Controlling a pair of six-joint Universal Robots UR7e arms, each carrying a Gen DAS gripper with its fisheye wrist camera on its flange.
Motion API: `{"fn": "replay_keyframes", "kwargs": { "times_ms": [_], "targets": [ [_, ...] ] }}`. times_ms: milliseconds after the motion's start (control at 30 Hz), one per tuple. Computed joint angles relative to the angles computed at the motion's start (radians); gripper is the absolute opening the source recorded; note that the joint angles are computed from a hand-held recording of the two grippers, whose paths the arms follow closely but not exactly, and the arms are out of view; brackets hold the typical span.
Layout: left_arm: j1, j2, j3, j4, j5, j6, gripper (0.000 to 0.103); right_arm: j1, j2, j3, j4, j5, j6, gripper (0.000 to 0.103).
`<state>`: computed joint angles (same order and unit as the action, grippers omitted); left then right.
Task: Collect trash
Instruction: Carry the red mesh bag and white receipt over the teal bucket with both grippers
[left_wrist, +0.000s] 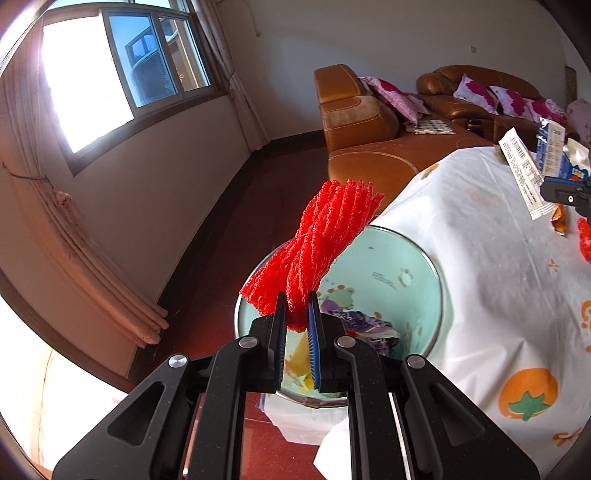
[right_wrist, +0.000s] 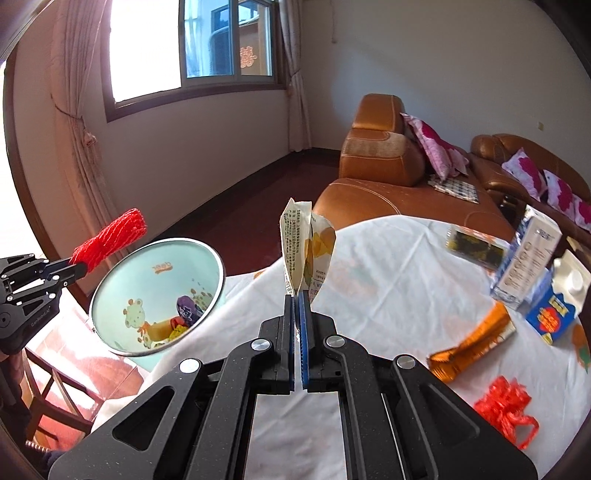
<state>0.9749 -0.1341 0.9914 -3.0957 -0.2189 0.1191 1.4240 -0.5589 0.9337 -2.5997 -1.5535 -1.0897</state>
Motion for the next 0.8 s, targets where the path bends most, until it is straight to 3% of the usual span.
{"fn": "replay_keyframes", "kwargs": {
  "times_ms": [800],
  "targets": [
    [0.023, -0.089, 0.12, 0.204, 0.098, -0.261, 0.01, 0.056, 0.08, -0.04, 0.066, -0.018, -0.084, 0.003]
  ]
}}
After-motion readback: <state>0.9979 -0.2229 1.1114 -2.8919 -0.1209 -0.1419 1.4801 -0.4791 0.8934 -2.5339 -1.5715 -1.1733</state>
